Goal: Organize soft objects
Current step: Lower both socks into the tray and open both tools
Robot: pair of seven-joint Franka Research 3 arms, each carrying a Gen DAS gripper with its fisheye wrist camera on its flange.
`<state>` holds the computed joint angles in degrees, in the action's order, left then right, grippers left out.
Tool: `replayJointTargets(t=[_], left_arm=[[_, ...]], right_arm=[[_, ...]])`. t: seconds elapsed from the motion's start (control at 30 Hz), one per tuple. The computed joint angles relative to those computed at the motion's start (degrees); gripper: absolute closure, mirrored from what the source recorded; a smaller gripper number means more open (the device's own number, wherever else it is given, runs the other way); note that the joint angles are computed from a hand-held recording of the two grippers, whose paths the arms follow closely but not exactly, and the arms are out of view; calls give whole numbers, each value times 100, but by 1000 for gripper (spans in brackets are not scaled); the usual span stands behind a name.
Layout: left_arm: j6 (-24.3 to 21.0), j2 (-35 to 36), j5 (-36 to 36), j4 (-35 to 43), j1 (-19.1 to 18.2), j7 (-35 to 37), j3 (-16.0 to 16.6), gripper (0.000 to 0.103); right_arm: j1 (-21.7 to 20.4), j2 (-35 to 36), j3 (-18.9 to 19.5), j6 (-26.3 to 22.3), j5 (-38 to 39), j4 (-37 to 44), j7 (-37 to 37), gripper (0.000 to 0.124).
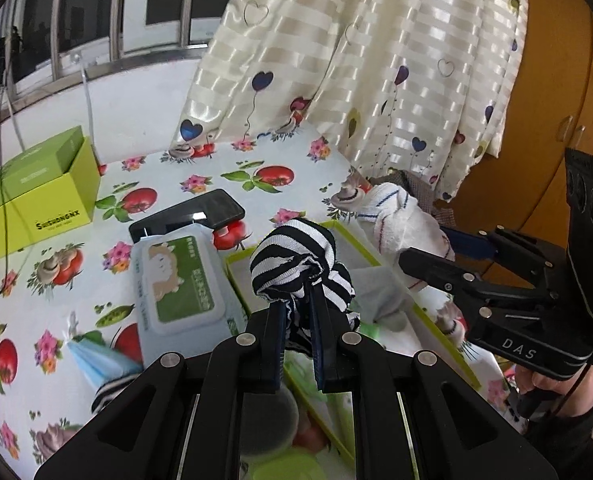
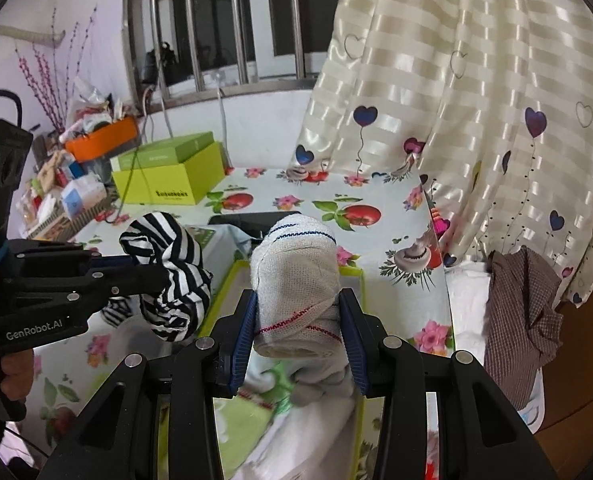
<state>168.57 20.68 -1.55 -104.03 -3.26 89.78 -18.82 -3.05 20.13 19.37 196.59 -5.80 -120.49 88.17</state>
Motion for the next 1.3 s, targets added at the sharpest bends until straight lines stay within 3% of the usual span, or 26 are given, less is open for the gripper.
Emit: replayJointTargets(t=[0.27, 0.57, 0.67, 0.93, 1.13, 1.3], left_arm=[[-1071, 965, 297, 1387, -322, -124, 240, 92], [-1901, 1633, 359, 2345, -471, -105, 311, 91], [-2079, 1739, 331, 2507, -501, -127, 330, 85], [-1870, 1646, 93, 2367, -353, 45, 193, 57], [-1516, 1297, -178, 1903, -190, 246, 41, 56], [-1128, 797, -546, 1206, 40, 482, -167, 56]], right_arm=[[216, 629, -169, -837, 370, 954, -586, 84], [294, 1166, -198, -1507, 994, 1682, -1162, 83], [274, 1254, -129, -1617, 1190, 1796, -1398, 83], [453, 1034, -280, -1426, 1794, 1577, -1782, 75], [308, 616, -89, -997, 2258, 1013, -2073, 74], [-44, 220, 336, -597, 2282, 387, -1969, 74]])
